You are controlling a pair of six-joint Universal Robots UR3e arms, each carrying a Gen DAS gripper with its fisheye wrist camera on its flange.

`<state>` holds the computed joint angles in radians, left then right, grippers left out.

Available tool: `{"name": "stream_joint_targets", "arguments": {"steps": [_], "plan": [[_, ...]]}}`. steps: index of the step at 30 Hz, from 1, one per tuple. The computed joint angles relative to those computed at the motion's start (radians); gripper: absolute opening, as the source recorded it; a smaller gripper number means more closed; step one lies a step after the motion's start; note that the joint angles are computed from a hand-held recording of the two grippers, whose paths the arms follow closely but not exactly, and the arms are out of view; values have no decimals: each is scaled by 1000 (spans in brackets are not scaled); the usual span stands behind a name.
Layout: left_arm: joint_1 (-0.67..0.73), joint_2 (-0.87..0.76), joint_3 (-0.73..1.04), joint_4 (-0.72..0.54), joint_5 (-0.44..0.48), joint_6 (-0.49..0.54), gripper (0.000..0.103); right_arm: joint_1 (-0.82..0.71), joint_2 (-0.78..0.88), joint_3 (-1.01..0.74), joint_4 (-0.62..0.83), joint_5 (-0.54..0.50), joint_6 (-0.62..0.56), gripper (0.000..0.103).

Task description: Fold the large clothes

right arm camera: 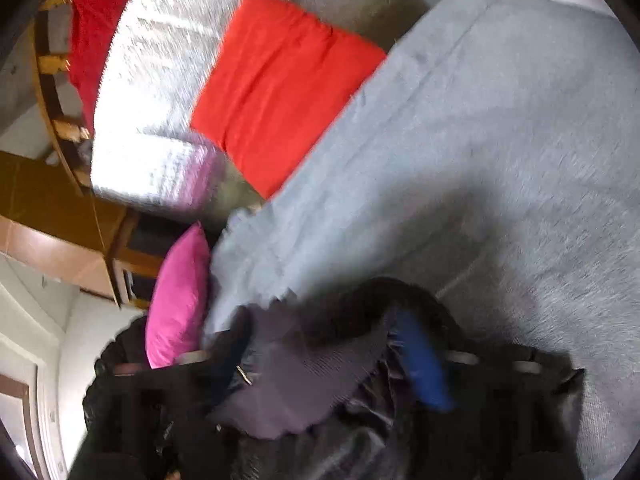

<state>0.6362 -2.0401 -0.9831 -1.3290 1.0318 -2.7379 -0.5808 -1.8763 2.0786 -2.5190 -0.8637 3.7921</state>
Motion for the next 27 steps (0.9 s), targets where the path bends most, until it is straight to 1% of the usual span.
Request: {"name": "stream_joint_targets", "arguments": {"steps": [1, 3, 5, 6, 7, 8, 9, 11, 12, 14, 15, 16, 17, 18, 19, 20, 22, 24, 27], "plan": [[15, 17, -17, 12, -8, 24, 68, -2, -16, -8, 7, -12, 0, 85], [36, 35, -9, 9, -27, 83, 68, -32, -69, -31, 67, -1, -32, 85], [68, 67, -44, 31, -60, 179, 72, -50, -128, -81, 192, -11, -123, 85], [88, 101, -103, 82, -67, 237, 75, -53, -145, -95, 230, -18, -159, 85], [99, 121, -146, 126, -71, 274, 77, -49, -171, -126, 300, -51, -230, 85], [106, 138, -190, 169, -68, 321, 78, -30, -177, -153, 339, -95, -277, 85], [101, 145, -225, 212, -47, 374, 78, 0, -179, -181, 382, -153, -346, 85], [72, 129, -218, 221, -3, 434, 78, 56, -156, -228, 452, -233, -455, 85], [55, 122, -216, 220, 9, 468, 78, 105, -124, -254, 469, -285, -492, 85], [27, 129, -246, 253, 18, 528, 78, 164, -82, -273, 465, -334, -541, 85], [6, 131, -262, 284, 26, 549, 78, 213, -39, -295, 429, -382, -540, 84], [-8, 132, -271, 299, 37, 558, 78, 236, -13, -307, 403, -405, -547, 83], [-37, 105, -239, 282, 59, 575, 78, 258, 18, -324, 383, -429, -549, 83], [-53, 85, -217, 273, 73, 583, 78, 295, 77, -361, 367, -473, -553, 83], [-78, 55, -186, 276, 95, 579, 78, 325, 129, -399, 373, -511, -566, 83], [-88, 38, -165, 265, 106, 581, 78, 349, 173, -432, 388, -549, -584, 83], [-122, -42, -42, 189, 138, 570, 78, 380, 248, -474, 407, -599, -616, 83], [-139, -100, 51, 137, 155, 566, 78, 371, 262, -466, 401, -594, -633, 83], [-161, -151, 117, 134, 177, 573, 78, 345, 260, -448, 376, -562, -638, 83]]}}
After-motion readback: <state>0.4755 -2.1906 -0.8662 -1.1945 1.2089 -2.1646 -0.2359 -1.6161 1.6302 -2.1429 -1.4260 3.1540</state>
